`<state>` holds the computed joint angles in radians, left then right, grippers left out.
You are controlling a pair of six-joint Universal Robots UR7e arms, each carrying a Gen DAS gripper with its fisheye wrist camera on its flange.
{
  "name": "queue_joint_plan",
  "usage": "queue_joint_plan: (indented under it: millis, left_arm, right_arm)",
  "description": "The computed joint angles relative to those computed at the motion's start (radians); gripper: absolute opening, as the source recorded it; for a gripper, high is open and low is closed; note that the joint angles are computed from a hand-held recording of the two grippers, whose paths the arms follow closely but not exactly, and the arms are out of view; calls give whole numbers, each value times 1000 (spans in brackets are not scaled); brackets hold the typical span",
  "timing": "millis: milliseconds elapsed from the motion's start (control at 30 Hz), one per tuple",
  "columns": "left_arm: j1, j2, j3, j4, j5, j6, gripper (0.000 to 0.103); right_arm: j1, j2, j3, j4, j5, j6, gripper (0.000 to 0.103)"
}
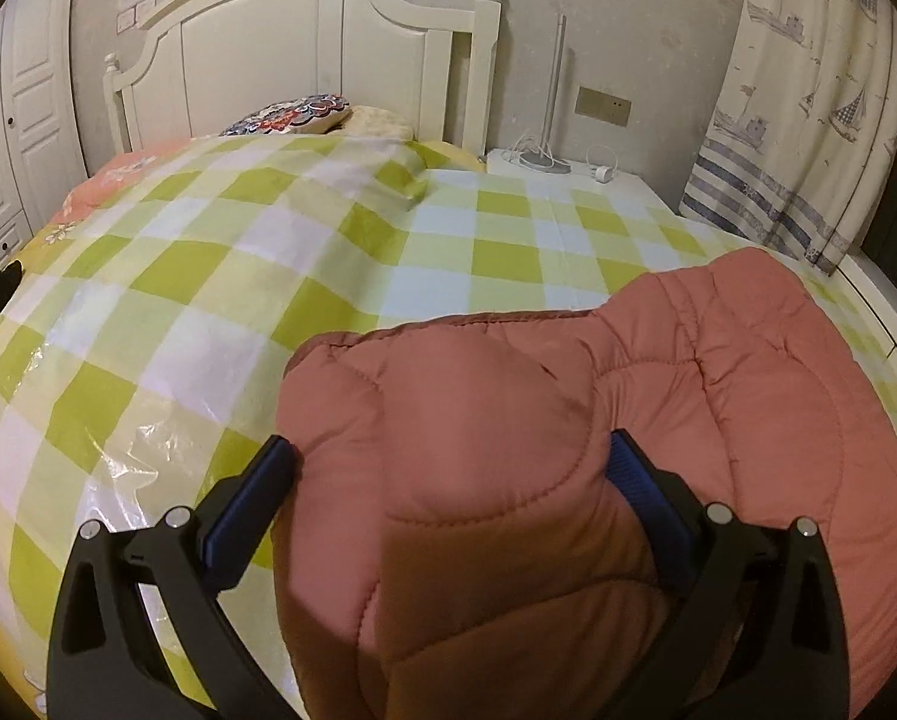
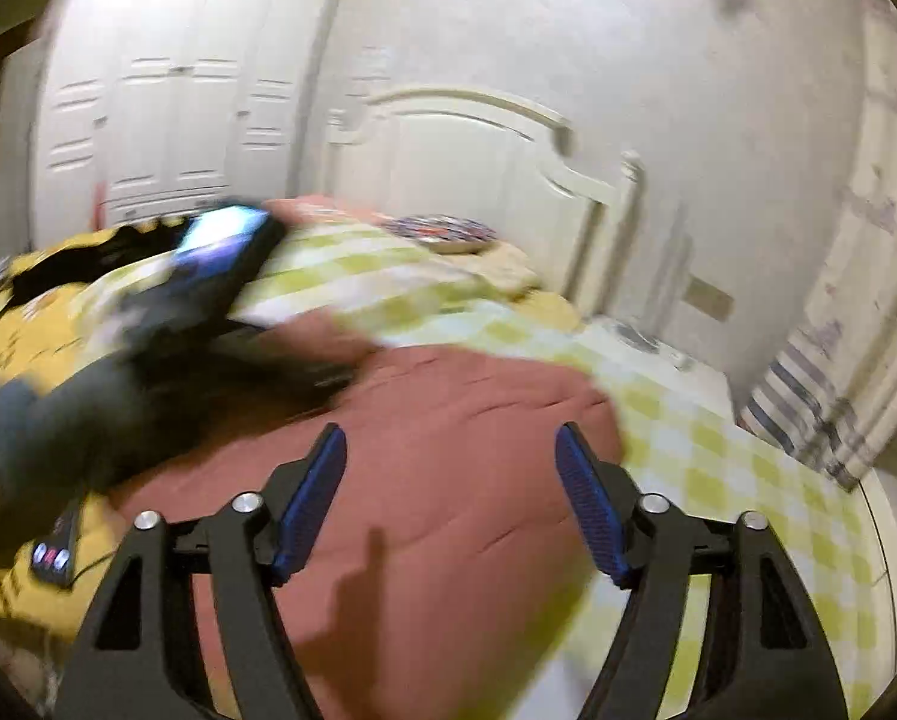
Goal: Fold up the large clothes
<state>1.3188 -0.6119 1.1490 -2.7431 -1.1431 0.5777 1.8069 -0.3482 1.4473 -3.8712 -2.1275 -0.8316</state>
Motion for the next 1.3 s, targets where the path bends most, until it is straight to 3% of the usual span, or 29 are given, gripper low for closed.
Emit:
queue_joint_plan:
  millis: [33, 133, 233, 300, 367, 400, 467, 567, 700, 800, 867, 933, 967, 1033, 1167, 1300]
  left_arm:
    - [1, 1, -1, -1, -1, 0, 101]
    - [1, 3, -3, -1, 1, 4, 101]
    - [1, 0, 1, -1, 3, 6, 101]
    - [2, 6, -15, 21, 6, 7, 101]
    - [0, 18, -42, 66, 22, 10, 101]
    - [2, 24, -63, 105, 16, 6, 101]
    - [0, 32, -83, 142, 15, 20, 101]
    - [-4, 33, -73, 123, 30, 40, 101]
    - [-6, 34, -76, 135, 36, 39, 101]
    - [-21, 45, -85, 151, 71, 69, 101]
    - [-31, 51, -82, 145, 94, 102, 101]
    - [-44, 54, -70, 134, 122, 154, 101]
    - [-52, 57, -64, 122, 142, 185, 101]
    - [-61, 67, -80, 124, 158, 231, 101]
    - [-71, 100, -124, 139, 150, 316, 101]
    - [-42, 123, -175, 202, -5, 282, 101]
  right_arm:
    - [-12, -8, -34, 50, -10, 38, 51]
    - [-57, -14, -170, 241, 2, 155, 47]
    - [-104, -7, -285, 545, 47, 323, 47]
    - [-132, 70, -420, 741, -42, 313, 47]
    - [-152, 65, -422, 798, -7, 388, 48]
    - [-157, 51, -398, 782, 2, 421, 48]
    - [-141, 57, -381, 729, -52, 386, 48]
    - [-96, 38, -291, 550, -129, 346, 48]
    - [-56, -69, -26, 245, 25, 255, 48]
    - [-36, -92, 106, 174, 120, 160, 55]
    - [-29, -35, 96, 194, 45, 79, 58]
    - [-23, 51, 56, 61, -20, -35, 58]
    - [-29, 59, 60, 24, -4, -36, 58]
    - [-26, 31, 77, 64, -12, 33, 58]
    - [-14, 46, 58, 44, -56, 2, 58]
    - [-27, 39, 83, -6, -28, 62, 58]
